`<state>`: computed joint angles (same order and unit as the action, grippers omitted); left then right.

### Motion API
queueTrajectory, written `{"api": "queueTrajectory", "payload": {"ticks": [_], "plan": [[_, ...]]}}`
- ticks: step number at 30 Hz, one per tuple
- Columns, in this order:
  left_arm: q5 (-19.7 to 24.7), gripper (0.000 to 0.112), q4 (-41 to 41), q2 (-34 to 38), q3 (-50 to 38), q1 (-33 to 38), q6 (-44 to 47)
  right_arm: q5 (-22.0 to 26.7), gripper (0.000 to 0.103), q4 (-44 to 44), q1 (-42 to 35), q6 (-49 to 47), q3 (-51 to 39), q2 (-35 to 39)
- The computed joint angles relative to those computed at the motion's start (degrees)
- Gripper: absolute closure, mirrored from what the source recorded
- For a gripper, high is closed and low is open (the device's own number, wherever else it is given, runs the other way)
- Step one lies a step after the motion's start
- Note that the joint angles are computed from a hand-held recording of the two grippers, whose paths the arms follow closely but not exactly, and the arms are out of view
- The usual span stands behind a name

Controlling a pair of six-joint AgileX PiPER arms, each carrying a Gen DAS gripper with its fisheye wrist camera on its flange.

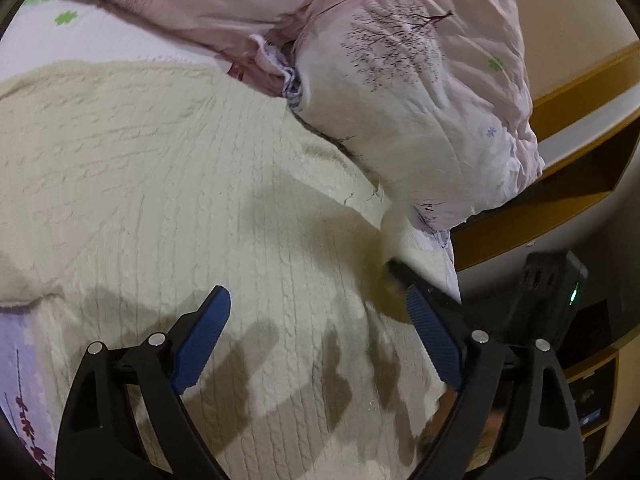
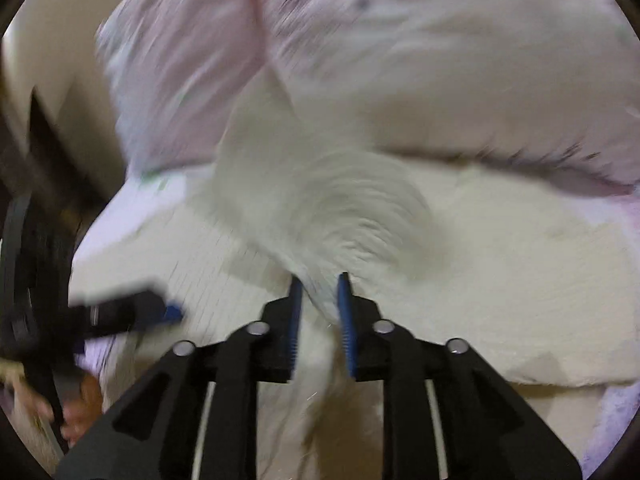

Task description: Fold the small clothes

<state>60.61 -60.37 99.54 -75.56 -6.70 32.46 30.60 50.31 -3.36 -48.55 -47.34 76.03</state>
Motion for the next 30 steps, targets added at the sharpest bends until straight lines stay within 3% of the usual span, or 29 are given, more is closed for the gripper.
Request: {"api": "queueTrajectory", "payload": {"ticks": [4, 9, 12, 18, 20, 21, 22, 23, 24, 30], "plan": [[0.35, 0.027, 0.71, 0.98, -0.69, -0.47, -1.46, 5.73, 0.068, 3.34, -4.48, -0.97, 1.52, 0.41], [0.18, 0.035, 0.95, 2.24, -1.67, -1.06, -4.19, 21.32, 0.059, 13.02, -25.49, -3.56, 5.54, -0.60], [0.09, 0.045, 1.00, 3.73, -3.03, -1.66, -6.52, 26.77, 0.058, 14.70, -37.34, -3.38, 7.31, 1.82], [-1.56, 0.077, 1.45, 7.65, -7.07, -3.78, -11.38, 26.99, 0.058, 19.56, -48.63, -4.68, 7.18, 6.26], [-2.28, 0.099, 2.16, 8.53, -8.40, -4.43, -11.94, 25.27, 0.058, 21.51, -50.22, -5.71, 6.97, 6.75], [-3.04, 0.103, 3.24, 8.71, -9.13, -4.90, -12.37, 24.56, 0.059, 22.50, -50.51, -6.16, 6.77, 7.29], [-3.84, 0.105, 4.22, 8.78, -9.99, -5.39, -12.41, 24.22, 0.062, 23.04, -50.75, -6.64, 6.50, 8.03], [-4.08, 0.106, 4.16, 8.73, -10.40, -5.41, -11.83, 22.61, 0.076, 23.69, -49.82, -6.42, 5.78, 8.74], [-4.39, 0.107, 3.83, 8.46, -10.66, -5.29, -11.25, 21.39, 0.097, 24.39, -49.10, -7.00, 5.47, 8.96], [-7.11, 0.107, 5.46, 3.25, -8.36, -2.55, -5.98, 21.63, 0.098, 29.26, -49.38, -20.45, 10.91, 0.74]]}}
